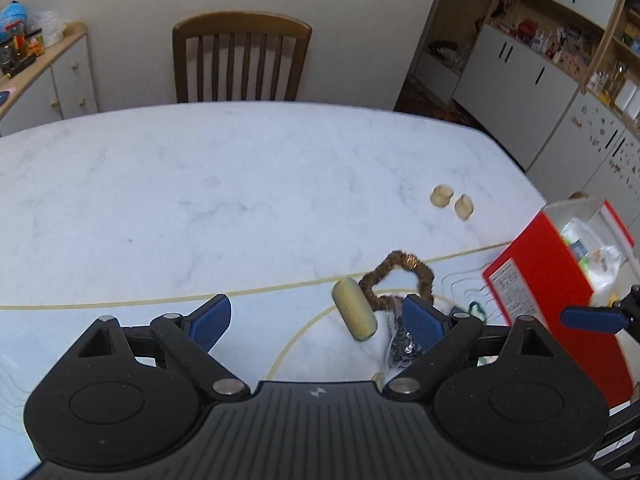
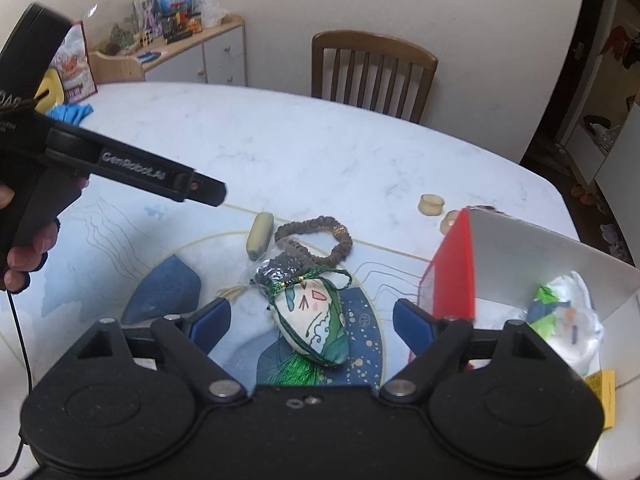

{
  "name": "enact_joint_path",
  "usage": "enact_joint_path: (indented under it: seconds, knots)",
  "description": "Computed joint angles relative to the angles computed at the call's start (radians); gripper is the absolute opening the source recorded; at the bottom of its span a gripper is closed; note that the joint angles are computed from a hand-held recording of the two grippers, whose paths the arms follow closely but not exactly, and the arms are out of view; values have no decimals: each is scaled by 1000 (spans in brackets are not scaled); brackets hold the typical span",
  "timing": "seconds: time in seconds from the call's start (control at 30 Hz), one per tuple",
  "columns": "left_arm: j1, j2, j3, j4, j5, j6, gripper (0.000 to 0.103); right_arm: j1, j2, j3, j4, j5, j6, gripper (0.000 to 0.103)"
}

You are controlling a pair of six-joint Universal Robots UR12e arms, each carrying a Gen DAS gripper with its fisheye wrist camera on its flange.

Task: Organize objects
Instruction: 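Withdraw both tools from the box back toward the pile, then grasp the pale yellow cylinder with the left tool while the right tool grasps the green-tasseled sachet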

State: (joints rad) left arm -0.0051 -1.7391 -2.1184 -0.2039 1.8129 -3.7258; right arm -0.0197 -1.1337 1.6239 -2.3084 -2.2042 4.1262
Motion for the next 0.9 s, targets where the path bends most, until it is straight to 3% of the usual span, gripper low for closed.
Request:
enact_joint_path:
  seconds: [0.23,0.63,0.7,0.83,0.9]
  knots:
    - [-4,-51,18,8,3,32,93,-10,30,-20,32,21,-24,79]
    - [-19,-109,37,41,55,45,92,-29,41,-18,40,37,-49,76]
    - [-19,-113,37,48,57,48,82,-30,43,-18,37,41,-50,73]
    - [-18,-117,35,65,48,58,75,-31,48,-19,37,52,-52,67]
    - [-20,-120,36,74,43,68,65,-31,49,-19,40,56,-53,64]
